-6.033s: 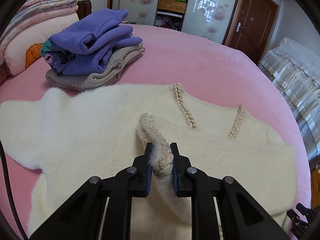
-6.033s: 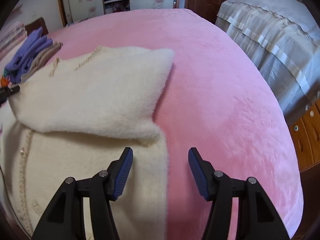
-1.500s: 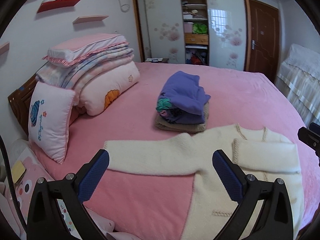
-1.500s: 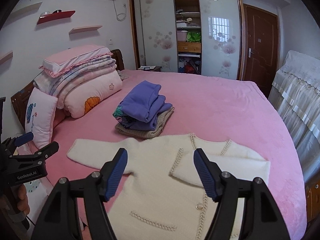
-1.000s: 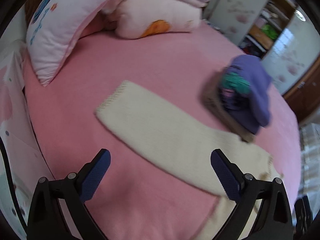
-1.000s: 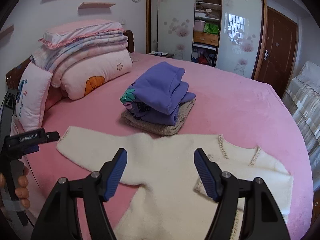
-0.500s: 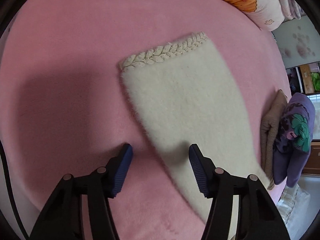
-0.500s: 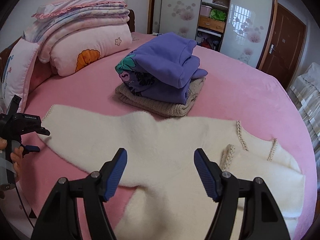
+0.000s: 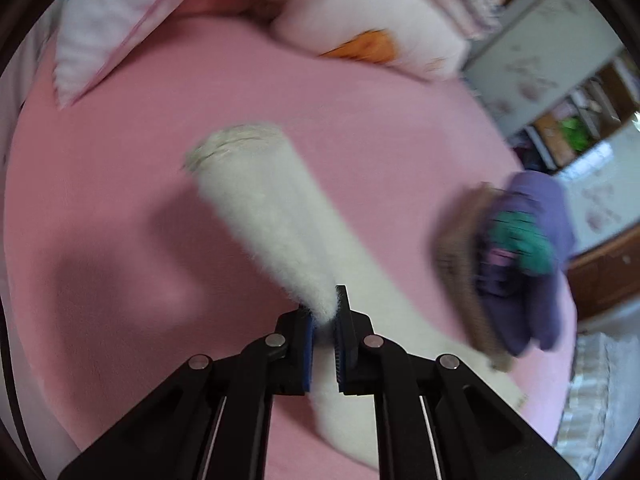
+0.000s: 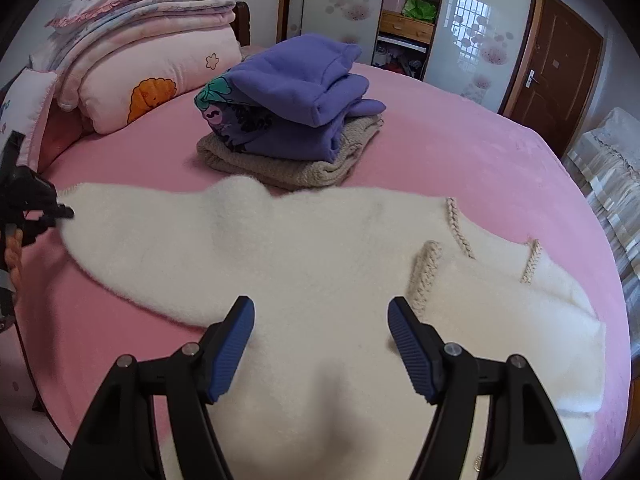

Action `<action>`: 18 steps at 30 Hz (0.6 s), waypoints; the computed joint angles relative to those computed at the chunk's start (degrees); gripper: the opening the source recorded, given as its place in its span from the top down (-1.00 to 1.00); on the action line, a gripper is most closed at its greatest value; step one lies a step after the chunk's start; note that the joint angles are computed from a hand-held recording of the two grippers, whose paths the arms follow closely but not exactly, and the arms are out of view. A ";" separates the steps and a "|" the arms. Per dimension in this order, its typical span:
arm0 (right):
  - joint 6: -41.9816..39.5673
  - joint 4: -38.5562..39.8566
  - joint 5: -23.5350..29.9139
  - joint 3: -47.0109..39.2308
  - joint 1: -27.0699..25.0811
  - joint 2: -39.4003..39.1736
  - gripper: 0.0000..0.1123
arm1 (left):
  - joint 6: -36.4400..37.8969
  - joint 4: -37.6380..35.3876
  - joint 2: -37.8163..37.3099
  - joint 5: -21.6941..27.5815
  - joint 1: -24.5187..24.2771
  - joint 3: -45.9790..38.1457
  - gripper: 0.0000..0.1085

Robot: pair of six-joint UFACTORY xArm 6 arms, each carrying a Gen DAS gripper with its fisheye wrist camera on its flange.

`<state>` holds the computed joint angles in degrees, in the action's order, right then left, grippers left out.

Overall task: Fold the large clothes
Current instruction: 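Fold the held sleeve across the cardigan body and open the left gripper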

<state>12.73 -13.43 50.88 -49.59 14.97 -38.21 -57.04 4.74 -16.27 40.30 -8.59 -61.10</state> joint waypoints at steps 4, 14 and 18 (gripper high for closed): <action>-3.00 3.10 1.54 1.36 -4.88 -3.85 -0.24 | 1.83 1.44 1.89 -3.03 -8.48 -7.50 0.89; -14.00 12.95 4.23 1.86 -25.22 -10.85 -0.24 | 16.04 -5.31 23.88 -3.25 -29.60 -31.72 0.88; -20.18 17.71 5.03 2.47 -35.11 -10.96 -0.24 | 19.42 -10.35 33.06 0.92 -34.08 -36.81 0.85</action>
<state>-7.45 4.28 55.91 -47.12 -20.14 -49.16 -37.62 -5.60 16.79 41.22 -42.67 -97.90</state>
